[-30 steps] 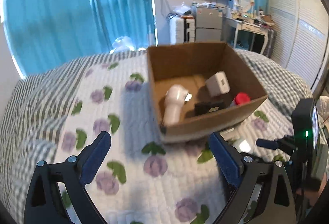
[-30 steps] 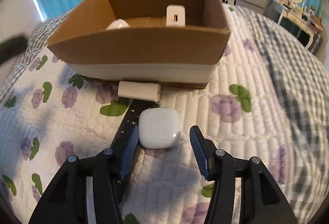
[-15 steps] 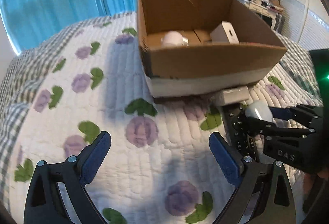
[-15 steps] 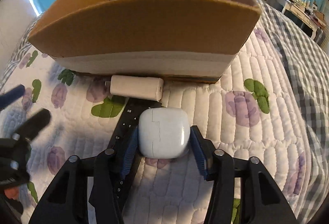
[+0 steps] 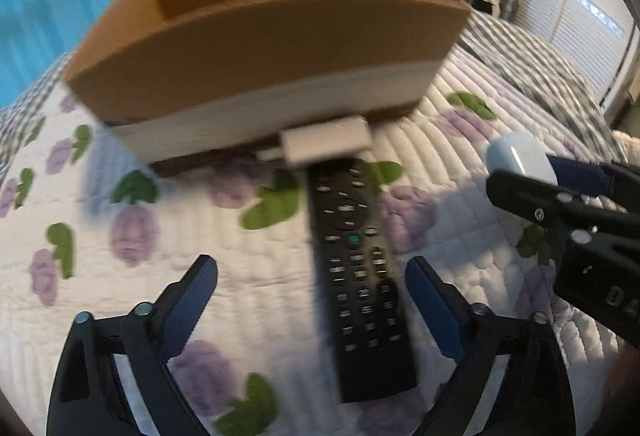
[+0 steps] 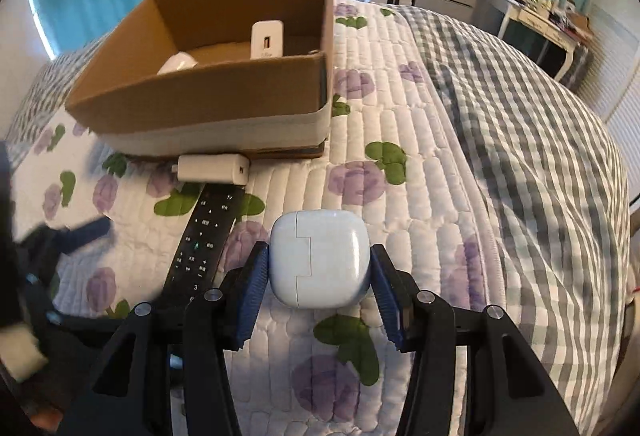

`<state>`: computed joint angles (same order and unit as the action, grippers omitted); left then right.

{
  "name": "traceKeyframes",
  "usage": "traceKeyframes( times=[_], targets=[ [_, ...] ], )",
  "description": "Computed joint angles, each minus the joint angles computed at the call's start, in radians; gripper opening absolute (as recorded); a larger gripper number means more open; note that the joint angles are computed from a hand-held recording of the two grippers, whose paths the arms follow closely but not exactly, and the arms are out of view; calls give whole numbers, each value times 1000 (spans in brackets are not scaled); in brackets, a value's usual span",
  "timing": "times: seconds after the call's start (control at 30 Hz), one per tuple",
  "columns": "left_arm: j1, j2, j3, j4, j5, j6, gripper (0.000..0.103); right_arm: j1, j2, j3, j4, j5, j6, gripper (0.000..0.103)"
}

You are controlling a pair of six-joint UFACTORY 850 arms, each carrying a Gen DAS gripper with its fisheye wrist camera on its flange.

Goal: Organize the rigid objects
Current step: 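Grasp the black TV remote with the left tool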

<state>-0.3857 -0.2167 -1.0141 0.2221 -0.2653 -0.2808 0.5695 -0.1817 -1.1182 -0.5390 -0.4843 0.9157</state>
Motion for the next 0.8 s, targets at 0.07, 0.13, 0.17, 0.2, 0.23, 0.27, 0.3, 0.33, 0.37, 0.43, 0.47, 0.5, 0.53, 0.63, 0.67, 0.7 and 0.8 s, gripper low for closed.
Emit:
traceKeyframes(
  times=[0.07, 0.13, 0.17, 0.2, 0.23, 0.27, 0.3, 0.33, 0.37, 0.43, 0.47, 0.5, 0.53, 0.63, 0.67, 0.7, 0.8],
  targets=[
    [-7, -19, -10, -67, -5, 72, 85, -2, -2, -4, 4, 1, 1, 50],
    [-11, -28, -13, -105, -3, 117, 76, 0, -2, -8, 10, -5, -3, 50],
    [-11, -31, -13, -141, -3, 156, 74, -3, -9, -14, 15, -2, -10, 50],
    [-10, -32, -12, -174, 0, 192, 70, 1, -17, -23, 12, -6, -4, 50],
    [-9, -32, -11, -206, 2, 229, 66, 0, -16, -20, 9, -5, -2, 50],
    [-2, -34, -13, -277, 1, 308, 63, 1, -17, -21, 11, -8, -5, 50],
    [3, -34, -13, -349, -6, 378, 56, 0, -13, -17, 13, -6, -8, 50],
    [7, -31, -12, -380, -12, 407, 52, -2, -11, -12, 11, -4, -7, 50],
    [7, -26, -9, -368, -13, 397, 48, -1, -10, -11, 8, -6, -4, 50],
    [15, -17, -4, -416, -26, 446, 46, 0, -9, -9, 5, -7, 0, 50],
    [25, -10, -1, -464, -42, 490, 46, 1, -9, -8, 1, -9, 3, 50],
    [29, -3, 4, -474, -49, 497, 44, 1, -8, -7, 3, -6, 1, 50],
    [33, 5, 10, -471, -51, 496, 43, 1, -6, -6, 10, -5, -2, 50],
    [58, 49, 38, -533, -53, 570, 43, 10, 3, 2, 5, 5, 1, 50],
    [63, 60, 44, -554, -54, 588, 42, 18, 5, 1, -16, 0, 19, 50],
    [73, 78, 55, -603, -59, 639, 42, 25, 9, 2, -34, -5, 30, 50],
    [97, 106, 67, -697, -90, 759, 42, 43, 22, 1, -71, -17, 64, 50]
  ],
)
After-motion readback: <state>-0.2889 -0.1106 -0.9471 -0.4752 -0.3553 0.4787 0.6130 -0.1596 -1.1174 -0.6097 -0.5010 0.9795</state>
